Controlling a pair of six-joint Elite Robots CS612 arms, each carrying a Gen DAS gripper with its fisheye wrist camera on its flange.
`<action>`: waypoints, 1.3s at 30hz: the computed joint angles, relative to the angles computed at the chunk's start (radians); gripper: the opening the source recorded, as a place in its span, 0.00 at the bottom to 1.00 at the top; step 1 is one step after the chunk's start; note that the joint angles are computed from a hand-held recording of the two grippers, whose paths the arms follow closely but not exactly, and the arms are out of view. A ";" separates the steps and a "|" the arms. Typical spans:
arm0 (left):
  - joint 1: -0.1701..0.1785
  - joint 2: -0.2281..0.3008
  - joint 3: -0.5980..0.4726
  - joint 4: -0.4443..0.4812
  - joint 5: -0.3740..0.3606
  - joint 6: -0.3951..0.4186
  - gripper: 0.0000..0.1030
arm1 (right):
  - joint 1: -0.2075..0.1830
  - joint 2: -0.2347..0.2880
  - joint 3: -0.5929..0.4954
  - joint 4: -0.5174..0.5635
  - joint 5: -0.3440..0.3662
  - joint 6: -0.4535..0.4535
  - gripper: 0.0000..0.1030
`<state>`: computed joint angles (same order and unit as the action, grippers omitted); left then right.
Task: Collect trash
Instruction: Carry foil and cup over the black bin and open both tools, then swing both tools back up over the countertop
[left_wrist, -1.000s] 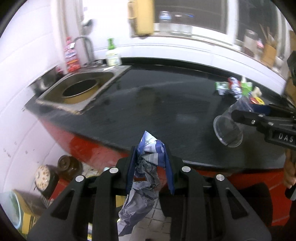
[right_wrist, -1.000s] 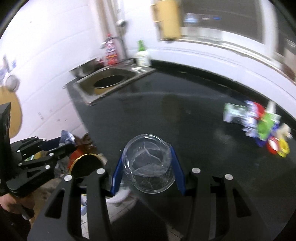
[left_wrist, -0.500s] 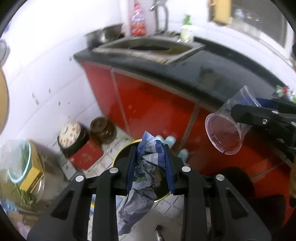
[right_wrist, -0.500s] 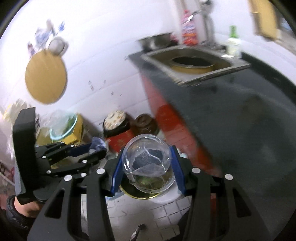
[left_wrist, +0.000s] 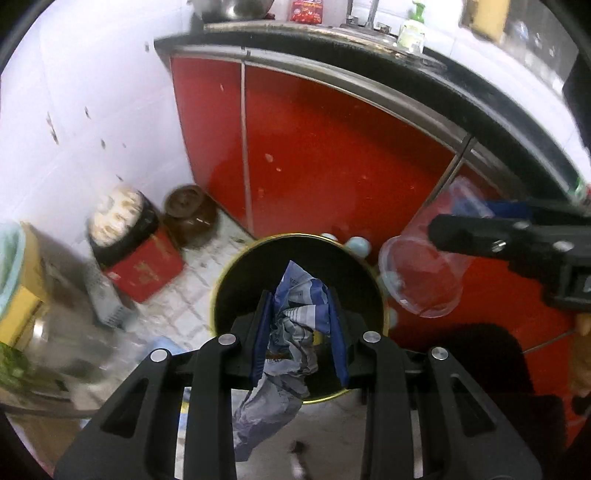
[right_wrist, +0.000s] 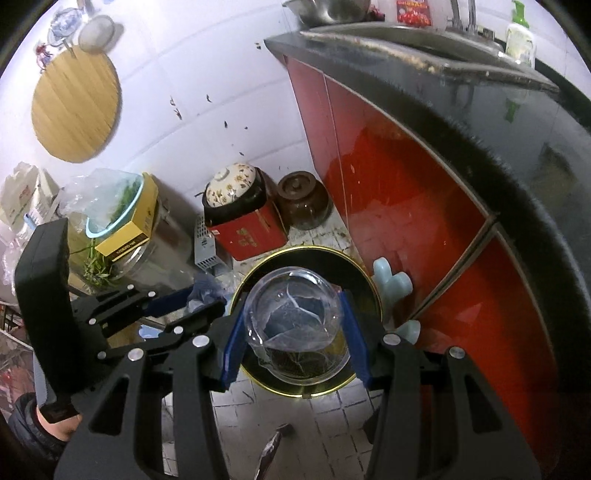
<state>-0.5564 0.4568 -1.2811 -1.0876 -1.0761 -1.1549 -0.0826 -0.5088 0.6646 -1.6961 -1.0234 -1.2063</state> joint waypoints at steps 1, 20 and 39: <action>0.004 0.007 -0.005 -0.012 -0.014 -0.008 0.28 | 0.001 0.001 0.001 -0.007 -0.005 0.003 0.46; 0.011 0.013 -0.010 -0.013 0.036 -0.031 0.81 | 0.012 0.045 -0.078 0.014 0.013 0.030 0.82; -0.041 -0.146 0.207 -0.211 0.137 0.215 0.93 | -0.108 -0.055 -0.021 -0.138 0.162 0.101 0.86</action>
